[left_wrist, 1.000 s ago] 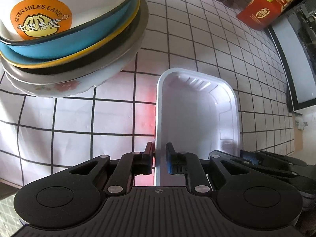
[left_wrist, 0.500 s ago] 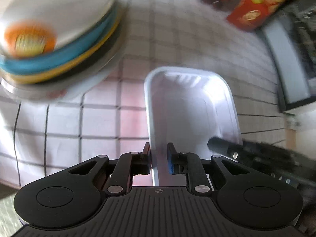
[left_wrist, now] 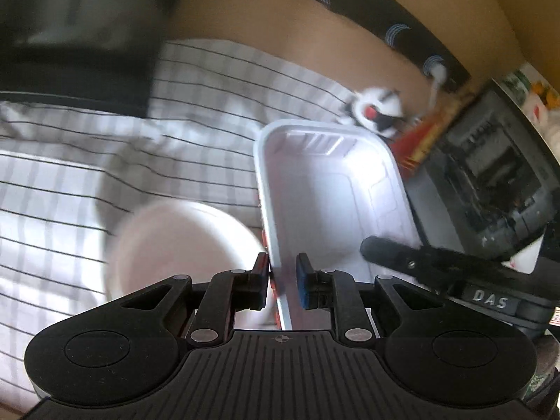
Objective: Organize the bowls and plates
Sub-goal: 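Lift the white-and-red tray with both grippers and carry it to the stack, then lower the tray onto the top of the stack with both grippers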
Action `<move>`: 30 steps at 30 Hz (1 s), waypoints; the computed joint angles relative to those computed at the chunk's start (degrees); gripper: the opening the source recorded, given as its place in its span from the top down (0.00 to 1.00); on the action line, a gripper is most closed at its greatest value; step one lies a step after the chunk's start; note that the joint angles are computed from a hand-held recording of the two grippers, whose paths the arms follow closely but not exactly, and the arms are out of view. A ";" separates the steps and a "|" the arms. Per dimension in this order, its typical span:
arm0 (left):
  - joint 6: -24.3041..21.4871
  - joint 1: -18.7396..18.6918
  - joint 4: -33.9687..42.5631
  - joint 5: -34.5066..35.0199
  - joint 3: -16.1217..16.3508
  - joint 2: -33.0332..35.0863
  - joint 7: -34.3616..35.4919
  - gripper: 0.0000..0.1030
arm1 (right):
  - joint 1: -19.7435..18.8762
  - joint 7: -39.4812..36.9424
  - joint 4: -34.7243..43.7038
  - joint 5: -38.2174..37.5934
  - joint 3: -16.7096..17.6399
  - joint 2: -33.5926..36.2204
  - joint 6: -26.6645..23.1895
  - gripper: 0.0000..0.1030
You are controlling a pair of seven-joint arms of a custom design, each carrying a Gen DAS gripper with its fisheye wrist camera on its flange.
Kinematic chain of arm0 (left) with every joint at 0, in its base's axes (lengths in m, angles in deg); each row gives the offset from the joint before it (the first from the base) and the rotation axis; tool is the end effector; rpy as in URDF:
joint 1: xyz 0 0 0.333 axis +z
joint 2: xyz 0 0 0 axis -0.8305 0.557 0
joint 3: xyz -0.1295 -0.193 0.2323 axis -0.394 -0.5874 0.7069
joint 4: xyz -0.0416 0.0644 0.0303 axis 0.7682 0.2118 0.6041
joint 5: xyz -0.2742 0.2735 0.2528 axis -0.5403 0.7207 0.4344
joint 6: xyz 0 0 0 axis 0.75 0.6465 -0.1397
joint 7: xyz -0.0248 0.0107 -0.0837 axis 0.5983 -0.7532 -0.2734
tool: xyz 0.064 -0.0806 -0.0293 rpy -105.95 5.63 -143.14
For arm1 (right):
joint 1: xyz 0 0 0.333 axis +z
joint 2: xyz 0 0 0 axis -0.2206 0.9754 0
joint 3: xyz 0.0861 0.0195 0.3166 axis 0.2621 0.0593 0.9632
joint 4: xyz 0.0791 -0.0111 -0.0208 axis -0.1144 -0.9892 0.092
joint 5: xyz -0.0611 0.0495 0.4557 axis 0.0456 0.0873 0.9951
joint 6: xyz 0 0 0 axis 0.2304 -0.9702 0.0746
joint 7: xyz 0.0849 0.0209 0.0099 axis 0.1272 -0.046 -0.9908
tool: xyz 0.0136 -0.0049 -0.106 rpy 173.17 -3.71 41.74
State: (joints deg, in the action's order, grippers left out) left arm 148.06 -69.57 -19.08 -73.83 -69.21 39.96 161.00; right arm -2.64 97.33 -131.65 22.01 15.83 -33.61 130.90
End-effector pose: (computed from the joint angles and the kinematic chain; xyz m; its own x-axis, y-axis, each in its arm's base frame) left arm 0.5928 -0.2712 0.6551 -0.2547 -0.8732 0.4154 -0.8347 -0.0184 -0.5504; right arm 0.5731 0.0536 0.6396 0.2281 -0.8493 -0.4760 -0.7468 0.1611 -0.6452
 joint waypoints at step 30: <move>-10.35 6.33 1.98 -9.84 1.54 3.91 6.98 0.79 | 1.84 15.77 5.88 -10.75 4.83 9.33 -3.08 0.68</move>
